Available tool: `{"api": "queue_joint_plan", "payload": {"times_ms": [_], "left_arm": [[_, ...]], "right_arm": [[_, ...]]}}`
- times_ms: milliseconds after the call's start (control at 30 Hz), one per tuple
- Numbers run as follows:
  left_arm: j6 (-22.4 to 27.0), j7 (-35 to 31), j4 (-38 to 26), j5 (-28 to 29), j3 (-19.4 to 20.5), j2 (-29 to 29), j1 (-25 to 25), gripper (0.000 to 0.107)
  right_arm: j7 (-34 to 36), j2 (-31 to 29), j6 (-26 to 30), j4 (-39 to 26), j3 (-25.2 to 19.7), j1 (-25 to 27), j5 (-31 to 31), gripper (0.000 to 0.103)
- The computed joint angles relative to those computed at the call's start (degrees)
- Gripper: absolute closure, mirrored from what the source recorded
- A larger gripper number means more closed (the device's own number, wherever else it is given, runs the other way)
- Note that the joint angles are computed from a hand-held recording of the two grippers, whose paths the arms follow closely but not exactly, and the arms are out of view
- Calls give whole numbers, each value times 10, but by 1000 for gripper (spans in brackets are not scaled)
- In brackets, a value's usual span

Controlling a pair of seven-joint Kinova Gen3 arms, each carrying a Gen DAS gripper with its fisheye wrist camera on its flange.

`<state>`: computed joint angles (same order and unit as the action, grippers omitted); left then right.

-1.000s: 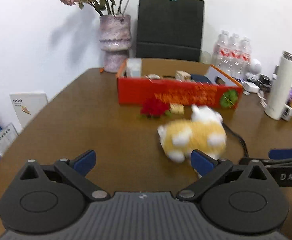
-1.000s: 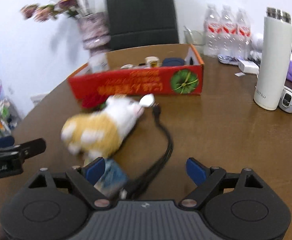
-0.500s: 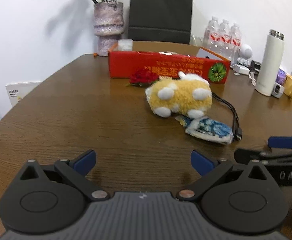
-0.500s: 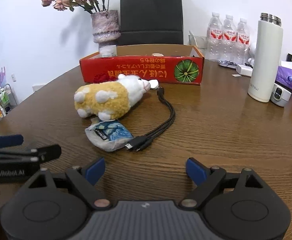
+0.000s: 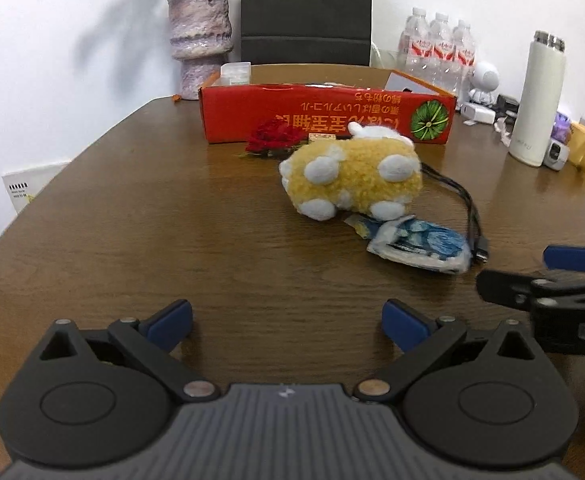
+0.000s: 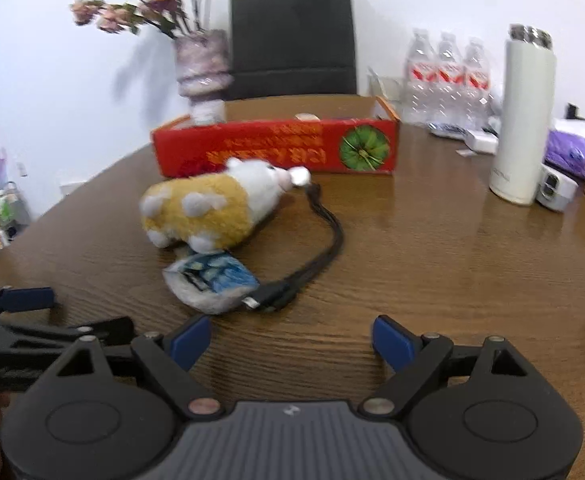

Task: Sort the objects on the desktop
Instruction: 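Move both tools back over the plush sheep and blue-white packet, then grasp the yellow-white plush sheep with the left tool while the right tool grasps the blue-white packet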

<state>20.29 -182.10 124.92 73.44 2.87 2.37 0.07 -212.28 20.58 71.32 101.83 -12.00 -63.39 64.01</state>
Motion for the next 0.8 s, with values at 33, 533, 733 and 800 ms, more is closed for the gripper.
{"api": "queue_joint_plan", "payload": {"times_ms": [33, 533, 733, 800], "left_arm": [[-4, 22, -9, -17, 1, 4, 1, 4], [167, 77, -210, -80, 44, 108, -32, 4], [186, 217, -303, -196, -55, 173, 120, 11], [165, 262, -312, -243, -67, 182, 149, 33]], "right_arm": [[12, -1, -7, 2, 0, 1, 14, 17], [94, -13, -155, 5, 31, 67, 29, 94], [-22, -43, -34, 40, 17, 35, 43, 97], [-61, -55, 0, 54, 6, 38, 47, 97]]}}
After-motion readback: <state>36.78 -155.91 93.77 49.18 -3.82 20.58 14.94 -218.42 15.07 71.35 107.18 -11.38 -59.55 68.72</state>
